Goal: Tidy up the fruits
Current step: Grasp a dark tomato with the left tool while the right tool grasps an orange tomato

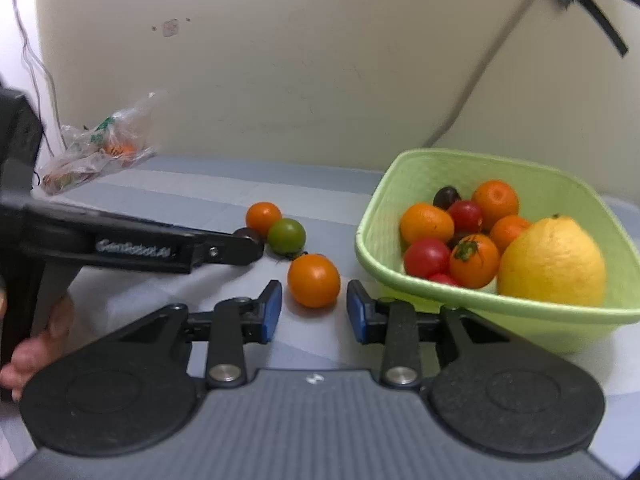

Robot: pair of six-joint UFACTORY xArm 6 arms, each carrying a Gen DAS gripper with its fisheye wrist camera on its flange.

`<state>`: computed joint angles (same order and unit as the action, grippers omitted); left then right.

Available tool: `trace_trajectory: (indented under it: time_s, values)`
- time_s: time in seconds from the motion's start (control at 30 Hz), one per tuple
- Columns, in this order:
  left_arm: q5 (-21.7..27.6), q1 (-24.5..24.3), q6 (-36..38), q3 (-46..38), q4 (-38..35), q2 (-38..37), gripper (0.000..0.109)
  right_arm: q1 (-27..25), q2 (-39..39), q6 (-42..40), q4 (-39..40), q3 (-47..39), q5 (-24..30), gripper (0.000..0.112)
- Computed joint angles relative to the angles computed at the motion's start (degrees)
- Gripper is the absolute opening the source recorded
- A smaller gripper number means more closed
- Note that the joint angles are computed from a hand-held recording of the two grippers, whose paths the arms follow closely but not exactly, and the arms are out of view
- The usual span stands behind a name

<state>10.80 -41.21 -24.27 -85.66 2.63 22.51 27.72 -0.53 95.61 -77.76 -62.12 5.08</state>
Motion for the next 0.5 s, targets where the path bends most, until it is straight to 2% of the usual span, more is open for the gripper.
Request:
trace_trajectory:
  time_s: [0.03,0.13,0.2,0.3,0.4,0.5]
  values:
    - [-0.72,-0.19,0.77,1.70,-1.11,-1.13,0.022,0.04,-0.01,-1.16,1.17,0.07,0.19,0.030]
    - [-2.63,-1.12,1.55,6.88,-2.38,-4.84,0.022,0.34,-1.49,5.34,-6.07,0.63,-0.33,0.030]
    - [-4.07,-2.05,1.58,11.42,-2.71,-8.28,0.022,0.92,-3.18,4.96,-6.37,2.28,-1.04,0.030]
    - [-5.65,-3.79,1.40,17.92,-2.56,-13.47,0.022,2.51,-7.49,10.27,-11.32,6.34,-1.35,0.030]
    - [-5.69,-4.93,-7.02,22.51,7.80,-17.60,0.022,5.08,-12.77,18.27,-17.47,11.12,0.00,0.030]
    - [-4.15,-5.92,-16.17,24.65,18.81,-20.34,0.022,9.55,-17.73,20.51,-18.24,16.15,5.56,0.030]
